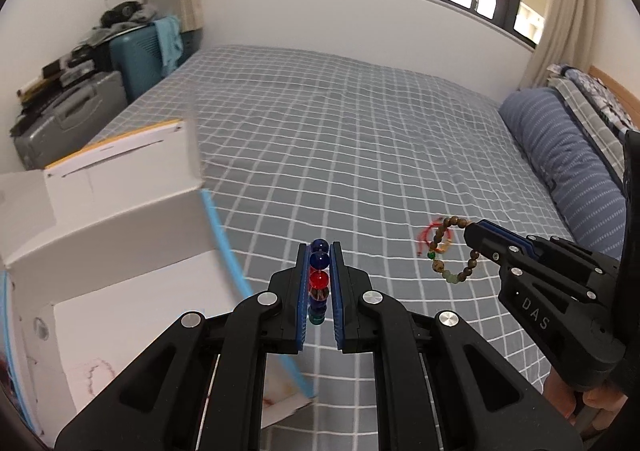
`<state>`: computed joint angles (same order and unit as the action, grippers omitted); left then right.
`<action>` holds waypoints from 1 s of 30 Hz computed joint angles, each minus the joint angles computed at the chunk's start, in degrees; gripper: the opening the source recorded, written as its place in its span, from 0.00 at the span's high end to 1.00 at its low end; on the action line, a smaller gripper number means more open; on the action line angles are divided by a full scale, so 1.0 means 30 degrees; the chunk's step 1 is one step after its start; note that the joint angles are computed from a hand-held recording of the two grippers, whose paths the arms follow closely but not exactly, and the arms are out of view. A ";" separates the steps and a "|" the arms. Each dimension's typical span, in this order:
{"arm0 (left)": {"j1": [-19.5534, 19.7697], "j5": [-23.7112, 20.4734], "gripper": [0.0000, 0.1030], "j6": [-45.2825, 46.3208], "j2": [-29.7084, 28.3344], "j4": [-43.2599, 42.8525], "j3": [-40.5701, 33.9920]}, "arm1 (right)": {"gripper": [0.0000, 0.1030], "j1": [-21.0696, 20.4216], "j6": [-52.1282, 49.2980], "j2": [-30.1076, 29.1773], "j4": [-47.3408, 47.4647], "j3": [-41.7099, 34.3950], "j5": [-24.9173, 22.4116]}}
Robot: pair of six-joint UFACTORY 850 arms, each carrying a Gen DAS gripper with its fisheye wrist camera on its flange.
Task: Organize jewelry
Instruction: 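Carry both bracelets over the white box with both tools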
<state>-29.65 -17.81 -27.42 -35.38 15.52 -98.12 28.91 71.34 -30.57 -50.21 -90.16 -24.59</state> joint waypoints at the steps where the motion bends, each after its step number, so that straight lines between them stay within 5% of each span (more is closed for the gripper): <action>1: 0.0066 0.0036 0.91 -0.0342 0.0147 0.0287 0.0198 | 0.92 0.0140 -0.0369 -0.0205 0.0188 -0.0331 0.0026; 16: 0.1655 0.0296 0.91 -0.7405 0.2820 0.6258 0.3885 | 0.92 0.1780 -0.5810 -0.3303 0.3971 -0.5463 -0.0213; 30: 0.3524 0.0201 0.91 -0.9549 0.4097 0.7493 0.6679 | 0.93 0.2996 -1.0833 -0.6634 0.8241 -1.0113 -0.1526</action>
